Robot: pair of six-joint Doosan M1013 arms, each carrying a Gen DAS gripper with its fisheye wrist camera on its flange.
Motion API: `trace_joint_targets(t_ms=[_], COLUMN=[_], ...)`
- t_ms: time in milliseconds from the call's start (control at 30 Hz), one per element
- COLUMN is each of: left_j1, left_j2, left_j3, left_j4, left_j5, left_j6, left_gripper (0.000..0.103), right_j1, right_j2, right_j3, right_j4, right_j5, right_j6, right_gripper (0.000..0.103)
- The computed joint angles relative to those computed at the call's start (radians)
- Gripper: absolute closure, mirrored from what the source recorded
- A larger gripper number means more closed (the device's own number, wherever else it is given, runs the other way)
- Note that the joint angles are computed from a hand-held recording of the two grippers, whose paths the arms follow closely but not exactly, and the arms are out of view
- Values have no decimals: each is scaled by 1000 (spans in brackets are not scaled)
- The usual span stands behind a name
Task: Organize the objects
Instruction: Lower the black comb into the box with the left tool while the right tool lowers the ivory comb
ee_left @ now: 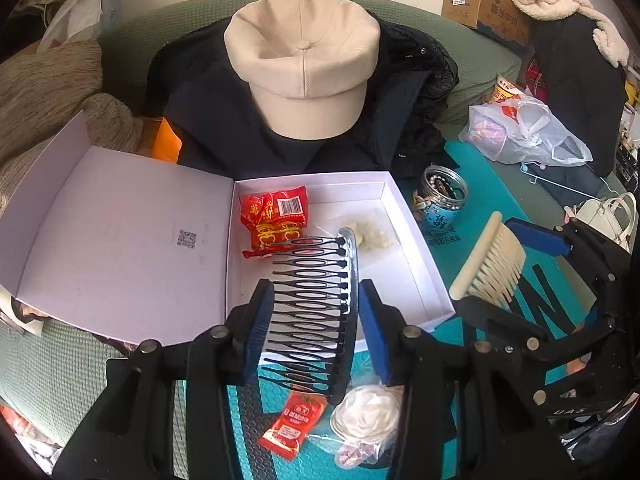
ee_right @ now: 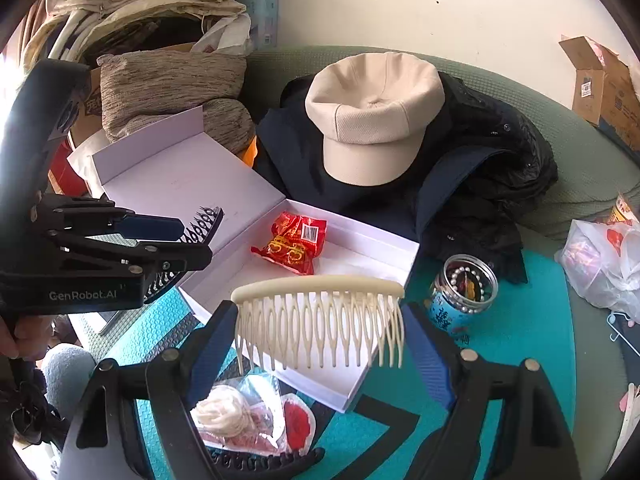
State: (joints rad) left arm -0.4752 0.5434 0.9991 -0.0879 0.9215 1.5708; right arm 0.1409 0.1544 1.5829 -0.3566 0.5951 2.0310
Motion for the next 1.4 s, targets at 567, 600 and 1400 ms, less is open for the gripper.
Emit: trace_joint_targets(t_ms=[567,600,1400], left_j1=[28,28,26], left_j2=[214,223,433], left_j3=[-264,-274,-549], left_j4=[28,30,66], left_j5=[79,82,240], left_j6=[2,4,10], left_gripper=[62,62,62], right_j1=[-69,-73,-90], right_j2=[153,161,261], right_j3=[-128,-135,-206], right_j4=[68,71,44], right_j5=[-38,-37,10], right_j6=[-112,-117,-142], right_gripper=[20,20,20])
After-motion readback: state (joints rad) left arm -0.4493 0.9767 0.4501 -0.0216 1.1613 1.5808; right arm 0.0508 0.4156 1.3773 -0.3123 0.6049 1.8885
